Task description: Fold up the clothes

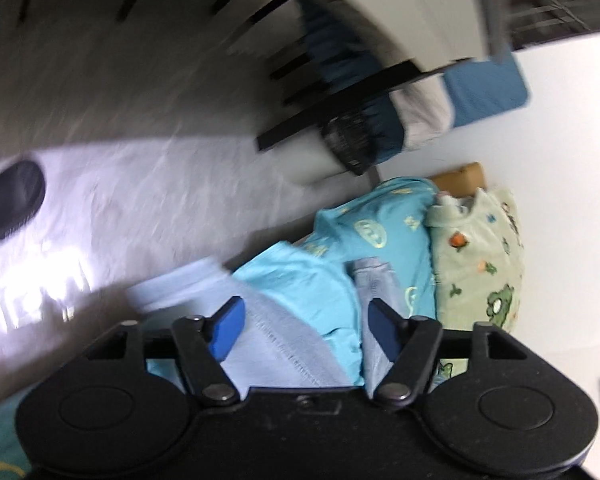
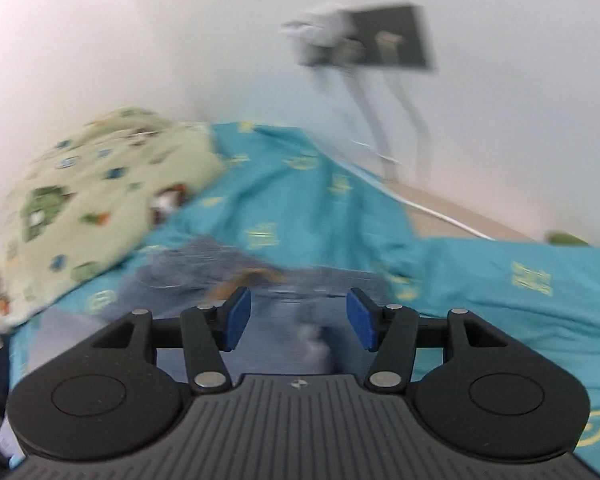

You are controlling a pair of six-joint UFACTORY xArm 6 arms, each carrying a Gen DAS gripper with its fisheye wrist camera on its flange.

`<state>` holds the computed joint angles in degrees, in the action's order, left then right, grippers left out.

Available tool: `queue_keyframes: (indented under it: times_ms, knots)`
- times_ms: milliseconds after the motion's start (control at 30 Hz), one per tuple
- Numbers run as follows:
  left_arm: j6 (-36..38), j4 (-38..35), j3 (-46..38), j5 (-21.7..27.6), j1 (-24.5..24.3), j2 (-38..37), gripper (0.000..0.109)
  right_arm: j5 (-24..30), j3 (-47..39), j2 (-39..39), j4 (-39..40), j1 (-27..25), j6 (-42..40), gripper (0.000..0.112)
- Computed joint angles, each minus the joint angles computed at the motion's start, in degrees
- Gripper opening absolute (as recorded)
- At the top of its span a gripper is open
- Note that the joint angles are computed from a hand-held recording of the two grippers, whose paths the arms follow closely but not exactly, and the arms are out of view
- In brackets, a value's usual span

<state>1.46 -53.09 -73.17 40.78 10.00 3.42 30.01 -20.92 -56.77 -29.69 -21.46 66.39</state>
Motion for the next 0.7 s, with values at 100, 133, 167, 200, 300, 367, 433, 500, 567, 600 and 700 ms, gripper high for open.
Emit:
queue_keyframes:
  times_ms: [100, 133, 167, 200, 300, 367, 433, 500, 567, 600, 700]
  knots:
    - [-0.6, 1.3, 0.2, -1.4, -1.2, -1.3, 0.070, -3.8, -4.3, 6.0, -3.5, 6.1, 3.4, 0.058]
    - [-0.7, 1.7, 0.2, -1.5, -1.7, -1.5, 0.070, -5.6, -5.8, 8.5, -4.9, 8.1, 4.8, 0.058]
    - [-0.6, 1.6, 0.0, -1.1, -2.1, -1.6, 0.070, -7.1, -7.3, 10.8, -6.5, 10.2, 6.8, 0.058]
    - [-0.4, 0.9, -0.2, -0.8, -2.7, -1.6, 0.070, -8.8, -8.6, 13.1, -8.3, 12.2, 9.1, 0.058]
    - [0.5, -2.2, -1.5, -0.4, -5.3, -0.2, 0.070, -13.5, -12.7, 20.8, -15.9, 17.1, 17.1, 0.058]
    - [0.1, -2.3, -3.7, -0.1, -7.1, 2.2, 0.070, -16.7, -15.4, 26.3, -23.0, 19.3, 23.4, 0.058]
    - [-2.0, -0.2, -6.5, -0.4, -9.2, 5.4, 0.070, -18.3, -16.1, 29.7, -25.6, 21.1, 23.7, 0.058]
    - [-4.8, 3.5, -10.1, -0.3, -11.0, 9.3, 0.070, -19.4, -16.5, 32.8, -26.5, 22.8, 21.9, 0.058]
    - [-7.3, 5.3, -14.0, -0.1, -12.3, 13.8, 0.070, -18.4, -16.7, 35.0, -22.6, 24.8, 15.1, 0.058]
    - [-8.7, 5.0, -16.0, -0.2, -12.8, 16.1, 0.070, -18.6, -16.7, 36.0, -19.4, 25.3, 11.4, 0.057]
    - [-11.8, 3.3, -22.3, -1.7, -14.1, 23.1, 0.070, -21.1, -17.3, 39.3, -13.4, 25.5, 6.1, 0.057]
